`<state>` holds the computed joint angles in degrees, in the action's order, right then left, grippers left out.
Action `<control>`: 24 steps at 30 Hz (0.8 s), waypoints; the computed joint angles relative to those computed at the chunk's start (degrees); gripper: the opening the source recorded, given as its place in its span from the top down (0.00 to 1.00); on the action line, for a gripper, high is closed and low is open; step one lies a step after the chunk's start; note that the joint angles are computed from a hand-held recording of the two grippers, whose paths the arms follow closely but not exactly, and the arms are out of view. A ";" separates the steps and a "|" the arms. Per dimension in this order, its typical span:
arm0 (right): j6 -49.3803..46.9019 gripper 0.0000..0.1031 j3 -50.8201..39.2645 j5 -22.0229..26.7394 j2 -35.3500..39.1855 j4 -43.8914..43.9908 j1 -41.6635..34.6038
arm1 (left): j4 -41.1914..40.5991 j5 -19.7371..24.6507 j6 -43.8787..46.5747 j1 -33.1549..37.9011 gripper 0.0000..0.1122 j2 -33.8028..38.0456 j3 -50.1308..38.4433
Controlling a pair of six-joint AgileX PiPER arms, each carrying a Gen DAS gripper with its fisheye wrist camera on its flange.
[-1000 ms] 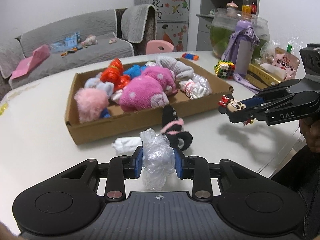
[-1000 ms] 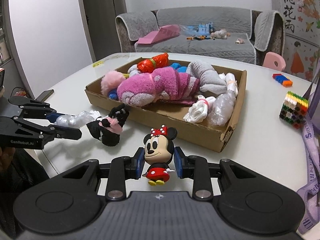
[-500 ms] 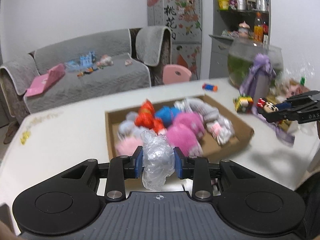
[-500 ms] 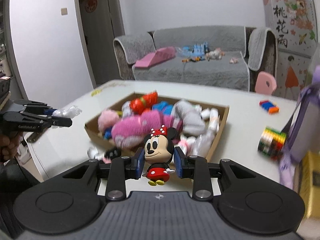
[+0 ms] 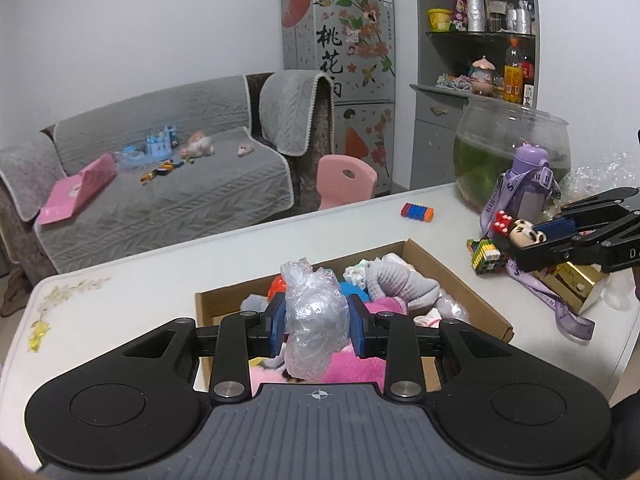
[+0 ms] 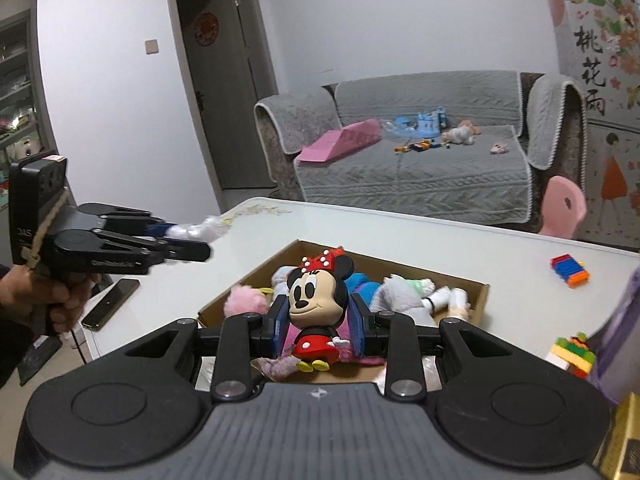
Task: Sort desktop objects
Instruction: 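Carry the plastic bag and Minnie figure into the tray and release them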
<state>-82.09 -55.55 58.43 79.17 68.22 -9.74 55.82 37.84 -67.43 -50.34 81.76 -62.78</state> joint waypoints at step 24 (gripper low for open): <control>2.23 0.73 -3.21 -7.13 8.60 -5.97 8.07 | -4.03 -8.30 5.11 8.15 0.66 11.28 -1.83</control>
<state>-79.87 -58.76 51.29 87.77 62.25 -1.67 51.79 29.54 -62.31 -42.19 93.04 -64.62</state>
